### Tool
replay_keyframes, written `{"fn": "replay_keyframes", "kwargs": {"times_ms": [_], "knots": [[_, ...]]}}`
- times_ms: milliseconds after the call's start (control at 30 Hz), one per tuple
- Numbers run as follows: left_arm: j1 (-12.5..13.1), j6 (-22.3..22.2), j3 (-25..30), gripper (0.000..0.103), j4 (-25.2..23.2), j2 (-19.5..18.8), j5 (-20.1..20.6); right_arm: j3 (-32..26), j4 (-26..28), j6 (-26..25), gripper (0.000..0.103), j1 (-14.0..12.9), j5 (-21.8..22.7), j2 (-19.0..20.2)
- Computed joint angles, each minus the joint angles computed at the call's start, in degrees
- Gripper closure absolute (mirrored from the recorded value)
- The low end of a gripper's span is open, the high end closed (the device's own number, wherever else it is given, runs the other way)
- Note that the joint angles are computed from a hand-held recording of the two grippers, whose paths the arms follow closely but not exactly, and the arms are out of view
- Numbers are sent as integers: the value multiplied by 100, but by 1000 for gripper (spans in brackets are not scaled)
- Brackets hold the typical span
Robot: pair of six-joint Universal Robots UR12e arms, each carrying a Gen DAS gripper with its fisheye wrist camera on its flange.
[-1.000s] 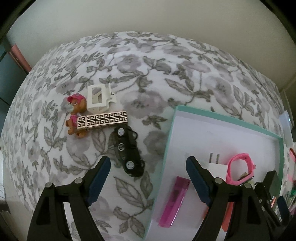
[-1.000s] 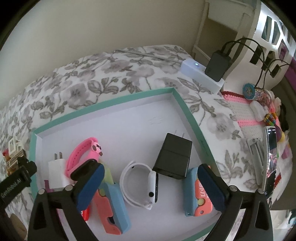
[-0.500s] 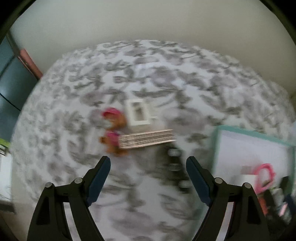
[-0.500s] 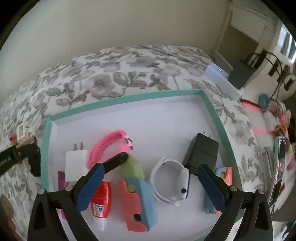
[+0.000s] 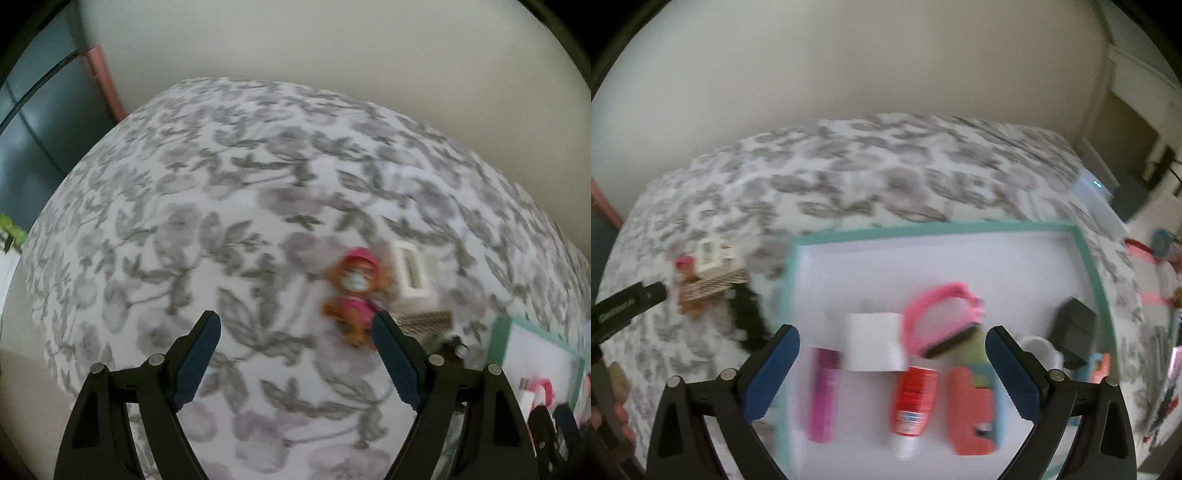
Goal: Organize rigid objects
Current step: 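Move both tools back over the toy car and dog figure, then grasp the dog figure with the left tool while the right tool grasps the black toy car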
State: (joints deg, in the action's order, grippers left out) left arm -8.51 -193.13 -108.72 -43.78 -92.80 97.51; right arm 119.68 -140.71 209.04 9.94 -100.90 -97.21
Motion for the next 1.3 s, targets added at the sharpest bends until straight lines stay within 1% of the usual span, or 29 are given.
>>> {"fn": "replay_keyframes", "kwargs": {"times_ms": [67, 133, 233, 333, 467, 600, 700, 767, 900, 967, 1067, 1167, 1300], "knots": [[88, -16, -34, 19, 77, 18, -107, -61, -146, -64, 1, 62, 78, 82], [150, -10, -57, 19, 144, 28, -133, -120, -286, -122, 1, 107, 188, 165], [230, 89, -47, 19, 239, -12, -279, -214, -424, -245, 1, 183, 281, 288], [293, 200, 3, 19, 232, -61, -440, -317, -456, -413, 1, 259, 335, 430], [344, 373, 81, 19, 213, -146, -792, -434, -429, -507, 1, 303, 511, 608], [317, 483, 161, 19, 196, -280, -973, -527, -317, -606, 12, 332, 597, 749], [280, 527, 213, 19, 142, -387, -1071, -597, -239, -697, 18, 354, 616, 858], [257, 577, 235, 19, 103, -449, -1136, -644, -203, -770, 19, 379, 594, 914], [188, 610, 290, 19, 18, -582, -1034, -721, -137, -883, 19, 433, 557, 1024], [156, 619, 309, 19, -20, -638, -985, -774, -70, -980, 19, 493, 383, 1081], [113, 644, 334, 19, -77, -710, -918, -775, -88, -966, 19, 484, 365, 1101], [121, 619, 314, 19, -49, -721, -963, -775, -113, -947, 19, 465, 386, 1113], [106, 641, 285, 19, -13, -699, -835, -767, -162, -950, 20, 465, 369, 1121]]}}
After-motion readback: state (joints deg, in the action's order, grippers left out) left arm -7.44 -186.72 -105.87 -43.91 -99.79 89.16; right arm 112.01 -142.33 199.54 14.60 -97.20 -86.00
